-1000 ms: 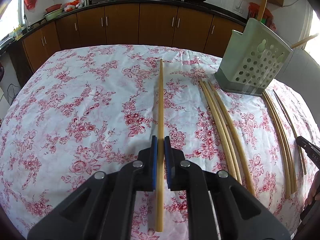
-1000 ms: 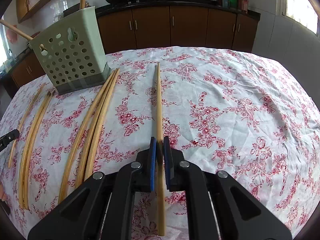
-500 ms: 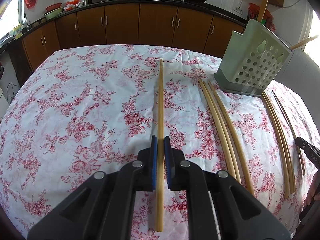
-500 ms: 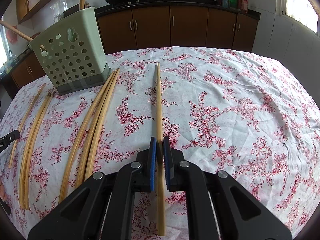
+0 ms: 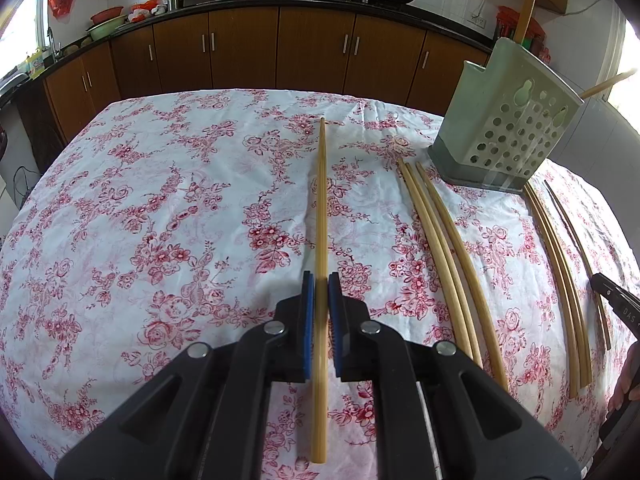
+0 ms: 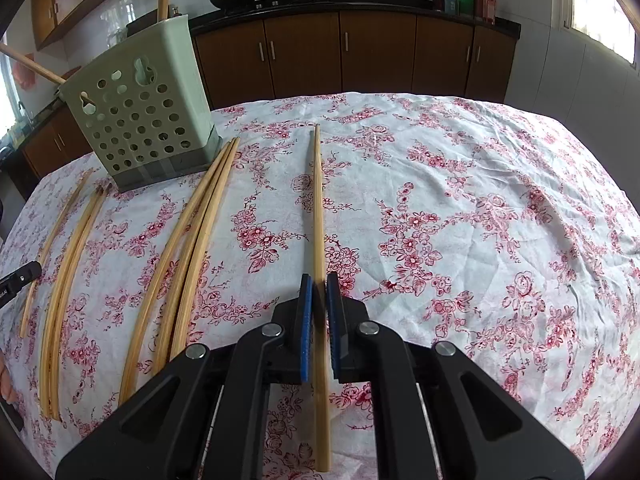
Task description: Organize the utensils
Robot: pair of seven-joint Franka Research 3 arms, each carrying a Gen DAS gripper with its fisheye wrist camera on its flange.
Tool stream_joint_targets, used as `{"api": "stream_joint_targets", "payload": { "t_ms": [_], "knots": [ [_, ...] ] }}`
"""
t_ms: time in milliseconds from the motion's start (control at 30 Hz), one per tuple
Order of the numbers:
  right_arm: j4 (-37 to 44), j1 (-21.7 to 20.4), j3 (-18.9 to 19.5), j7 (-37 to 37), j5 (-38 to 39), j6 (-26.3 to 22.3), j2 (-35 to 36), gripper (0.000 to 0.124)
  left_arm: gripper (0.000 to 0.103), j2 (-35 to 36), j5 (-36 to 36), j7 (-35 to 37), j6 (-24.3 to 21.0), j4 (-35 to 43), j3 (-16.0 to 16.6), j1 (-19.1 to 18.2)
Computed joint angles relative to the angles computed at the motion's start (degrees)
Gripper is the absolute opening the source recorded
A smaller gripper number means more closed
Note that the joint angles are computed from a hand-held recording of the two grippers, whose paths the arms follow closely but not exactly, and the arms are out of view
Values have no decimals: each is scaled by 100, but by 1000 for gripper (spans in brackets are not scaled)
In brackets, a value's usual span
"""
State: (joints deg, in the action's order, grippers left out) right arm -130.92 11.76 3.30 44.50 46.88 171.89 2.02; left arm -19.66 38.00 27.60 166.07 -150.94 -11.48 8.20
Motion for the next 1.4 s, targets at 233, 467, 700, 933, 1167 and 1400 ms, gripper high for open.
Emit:
{"api": "stream_joint_targets", "payload": {
  "t_ms": [233, 467, 700, 933, 1167, 1400],
  "knots": [
    [-4, 4, -1, 13, -12, 5, -2, 9, 11, 3, 14, -23, -7, 5, -8, -2],
    [4, 1, -4, 7, -10, -7, -1, 9, 11, 6, 28, -44, -9, 7, -7, -7],
    [-111, 3, -8, -203, 237, -67, -131, 9, 11, -121, 137, 37, -417, 11, -133, -119],
    [-207, 65, -97, -424, 401, -163, -256, 8, 9, -205, 313, 52, -707, 8, -190, -299],
    [-148, 349, -275, -1948, 2142, -42, -832, 8, 9, -828, 251, 360, -512, -80, -72, -417],
    [144, 556, -447, -3301, 3589, -8, -1179, 8, 8, -1438, 242, 376, 2, 106, -257, -105]
  ]
}}
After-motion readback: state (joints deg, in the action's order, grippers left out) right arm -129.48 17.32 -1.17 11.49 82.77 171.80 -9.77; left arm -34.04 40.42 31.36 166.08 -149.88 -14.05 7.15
